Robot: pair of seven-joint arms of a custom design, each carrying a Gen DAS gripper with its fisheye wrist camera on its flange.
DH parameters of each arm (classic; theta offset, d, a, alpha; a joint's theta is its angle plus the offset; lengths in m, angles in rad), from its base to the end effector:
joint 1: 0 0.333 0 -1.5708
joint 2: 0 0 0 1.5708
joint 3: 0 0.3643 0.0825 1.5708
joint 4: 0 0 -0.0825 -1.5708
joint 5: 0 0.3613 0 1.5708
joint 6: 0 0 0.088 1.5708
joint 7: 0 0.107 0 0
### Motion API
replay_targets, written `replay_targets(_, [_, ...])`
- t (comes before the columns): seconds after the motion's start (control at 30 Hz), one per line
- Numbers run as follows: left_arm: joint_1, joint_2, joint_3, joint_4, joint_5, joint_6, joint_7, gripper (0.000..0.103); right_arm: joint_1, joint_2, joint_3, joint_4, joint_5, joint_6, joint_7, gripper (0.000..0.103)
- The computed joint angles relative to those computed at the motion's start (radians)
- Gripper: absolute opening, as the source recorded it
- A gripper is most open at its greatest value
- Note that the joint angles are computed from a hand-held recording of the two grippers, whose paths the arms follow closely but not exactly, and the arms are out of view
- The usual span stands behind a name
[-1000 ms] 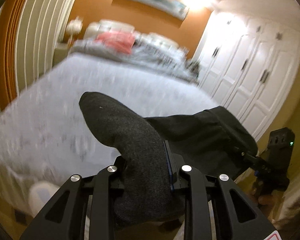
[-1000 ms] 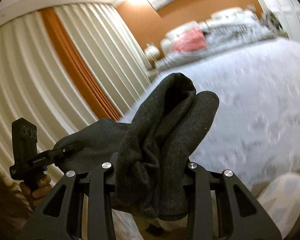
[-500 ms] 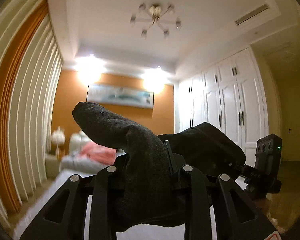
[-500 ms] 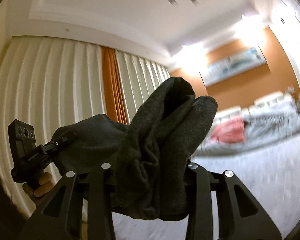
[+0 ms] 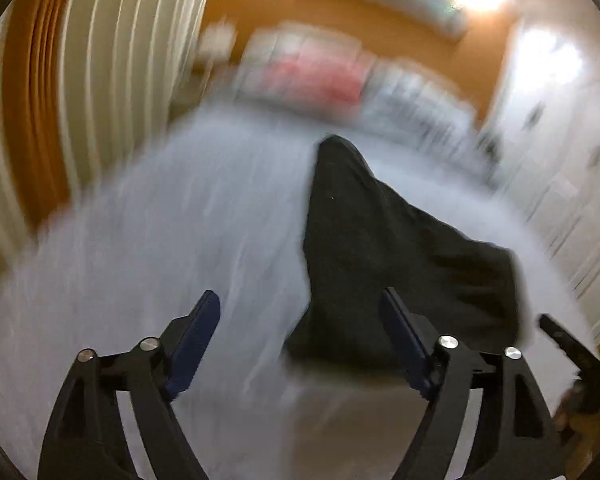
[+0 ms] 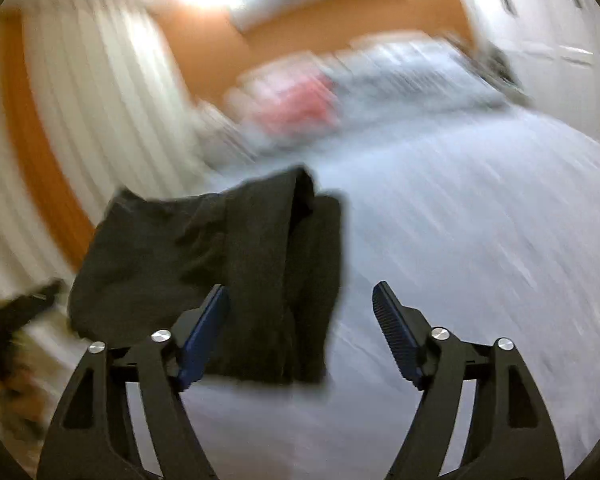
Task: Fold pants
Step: 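Lower the bundle onto the bed and open both tools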
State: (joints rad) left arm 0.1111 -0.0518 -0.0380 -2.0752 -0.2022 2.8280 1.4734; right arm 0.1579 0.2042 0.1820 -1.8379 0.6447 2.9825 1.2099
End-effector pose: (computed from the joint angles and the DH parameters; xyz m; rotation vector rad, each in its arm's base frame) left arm 0.5600 0.0507 0.6056 -2.0656 1.4671 -0.8948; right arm 0.6259 0.1646 0.5784 -1.6143 1.4757 -0.4065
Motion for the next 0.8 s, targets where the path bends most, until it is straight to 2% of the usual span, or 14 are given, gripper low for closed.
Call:
replay_targets(0.07, [-0.004, 0.027, 0.011, -0.048, -0.117, 0.004, 0.065, 0.071, -0.038, 0.017, 0.028, -0.066, 0.053, -0.019, -0.064, 0.07])
replay_targets(0.1, [-0.003, 0.032, 0.009, -0.065, -0.134, 0.018, 0.073, 0.071, -0.062, 0.02, 0.05, -0.082, 0.111, -0.033, -0.114, 0.07])
replay_targets(0.17, [-0.001, 0.062, 0.002, -0.046, -0.153, 0.023, 0.08, 0.073, -0.058, 0.035, 0.041, -0.061, 0.139, -0.064, -0.123, 0.073])
replay_targets(0.23, [0.002, 0.092, -0.008, -0.01, -0.152, 0.016, 0.071, 0.076, -0.059, 0.066, 0.041, -0.007, 0.174, -0.093, -0.132, 0.088])
replay_targets(0.27, [0.002, 0.113, -0.012, 0.019, -0.142, 0.01, 0.049, 0.076, -0.05, 0.1, 0.034, 0.044, 0.171, -0.107, -0.111, 0.089])
replay_targets(0.33, [0.023, 0.139, -0.041, 0.036, -0.258, 0.032, 0.129, 0.078, -0.047, 0.151, 0.028, 0.129, 0.166, -0.152, -0.063, 0.09])
replay_targets(0.4, [0.063, 0.174, -0.081, 0.072, -0.452, 0.011, 0.257, 0.081, -0.051, 0.203, 0.029, 0.204, 0.166, -0.229, -0.003, 0.091])
replay_targets(0.5, [0.095, 0.263, -0.094, 0.173, -0.574, -0.101, 0.277, 0.083, -0.04, 0.284, 0.017, 0.304, 0.13, -0.31, 0.101, 0.093])
replay_targets(0.53, [0.101, 0.292, -0.094, 0.199, -0.58, -0.128, 0.264, 0.081, -0.038, 0.304, 0.015, 0.318, 0.119, -0.322, 0.124, 0.086])
replay_targets(0.6, [0.09, 0.317, -0.092, 0.207, -0.551, -0.084, 0.231, 0.059, -0.027, 0.35, 0.011, 0.362, 0.071, -0.374, 0.165, 0.048])
replay_targets(0.63, [0.09, 0.319, -0.094, 0.218, -0.524, -0.094, 0.229, 0.023, -0.026, 0.356, 0.018, 0.365, 0.058, -0.37, 0.155, 0.037])
replay_targets(0.67, [0.116, 0.318, -0.118, 0.24, -0.521, -0.142, 0.227, 0.02, -0.031, 0.359, 0.032, 0.376, 0.057, -0.365, 0.137, 0.033])
replay_targets(0.73, [0.123, 0.271, -0.131, 0.225, -0.585, -0.124, 0.291, 0.016, -0.048, 0.345, 0.056, 0.394, 0.063, -0.378, 0.103, 0.03])
replay_targets(0.8, [0.115, 0.227, -0.126, 0.203, -0.602, -0.114, 0.328, 0.016, -0.089, 0.309, 0.105, 0.387, 0.13, -0.373, -0.011, 0.03])
